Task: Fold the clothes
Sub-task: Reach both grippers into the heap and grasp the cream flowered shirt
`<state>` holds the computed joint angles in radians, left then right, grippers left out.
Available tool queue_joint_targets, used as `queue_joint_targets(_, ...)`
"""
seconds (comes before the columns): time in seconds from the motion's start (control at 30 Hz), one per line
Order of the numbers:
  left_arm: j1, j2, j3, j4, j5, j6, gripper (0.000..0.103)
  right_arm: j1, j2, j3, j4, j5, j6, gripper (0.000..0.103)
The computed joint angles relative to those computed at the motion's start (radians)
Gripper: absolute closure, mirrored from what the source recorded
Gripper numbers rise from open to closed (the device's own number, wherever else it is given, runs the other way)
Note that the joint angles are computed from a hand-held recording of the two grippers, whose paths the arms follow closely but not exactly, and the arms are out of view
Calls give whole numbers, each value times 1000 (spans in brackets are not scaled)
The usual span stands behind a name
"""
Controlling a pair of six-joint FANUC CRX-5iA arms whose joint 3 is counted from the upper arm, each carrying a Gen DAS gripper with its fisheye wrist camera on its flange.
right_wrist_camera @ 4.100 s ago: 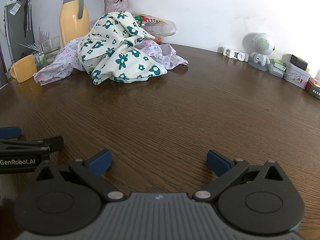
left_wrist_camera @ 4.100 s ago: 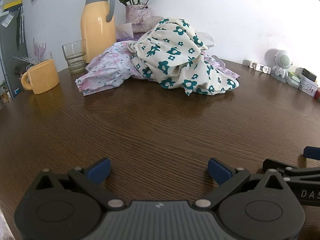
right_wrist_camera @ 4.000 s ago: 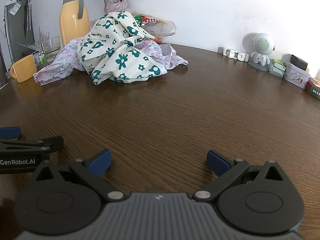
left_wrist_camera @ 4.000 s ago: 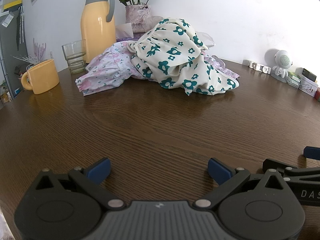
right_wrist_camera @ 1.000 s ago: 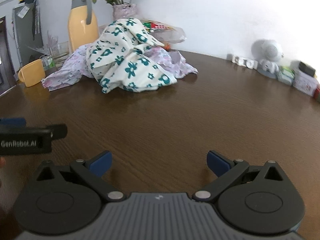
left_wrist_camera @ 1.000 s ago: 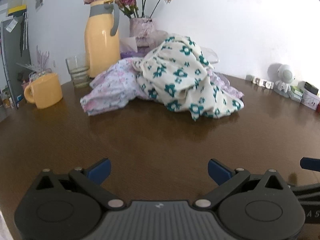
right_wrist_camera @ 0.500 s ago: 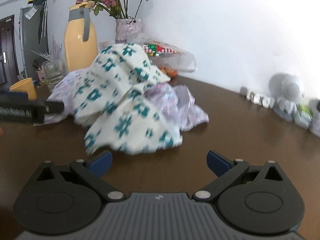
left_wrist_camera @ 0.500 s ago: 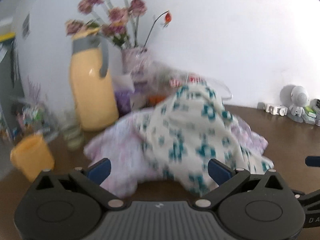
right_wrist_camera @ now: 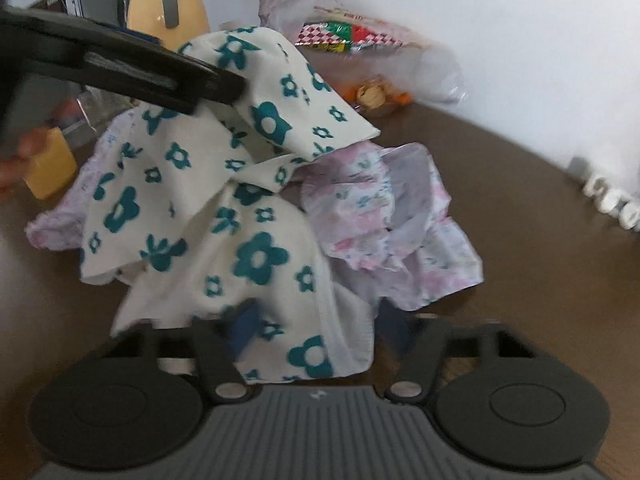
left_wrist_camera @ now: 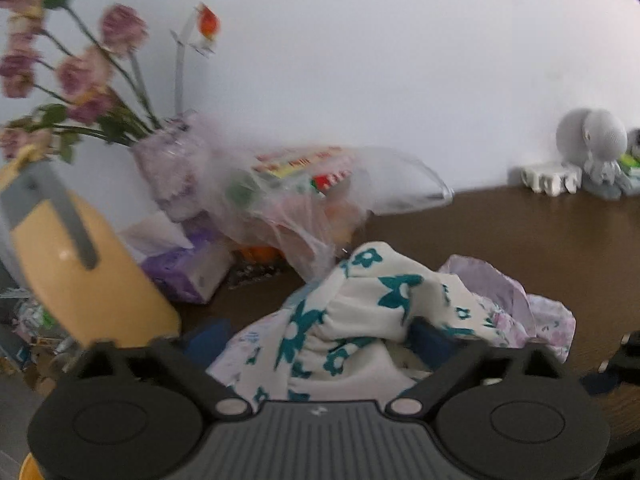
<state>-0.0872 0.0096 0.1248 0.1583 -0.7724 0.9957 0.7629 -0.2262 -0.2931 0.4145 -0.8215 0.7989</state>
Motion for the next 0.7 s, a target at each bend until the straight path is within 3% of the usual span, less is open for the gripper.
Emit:
queue_joint_targets(0.03,15,7,-4,61,-19,-47,63,0,-6,-1,0,3,-1,89)
queue_joint_targets(0.07,31,12,-9,122,-38,-86,67,1,-12,-5,6,4,-5,100)
queue_joint_targets(0.17,71,8,-31,269,-66,-162,82,4,-30,-7,26,-8,-12,100)
queue_joint_targets(0.3,91,-22,-27,321,-71,-191,88,21,-43,0,111,-49,-51,101)
queue_joint_targets(0.43,135,-76,-45,445,-37,-245,90,59,-84,-3,307,-113,-146,101)
queue_joint_targets(0.6,221,-172,-99,686,-36,-347,92,130,-168,6,591,-298,-258,102)
queue_joint_targets(0.7,273,-239,-159,790,-79,-407,92,189,-225,8,706,-426,-297,102)
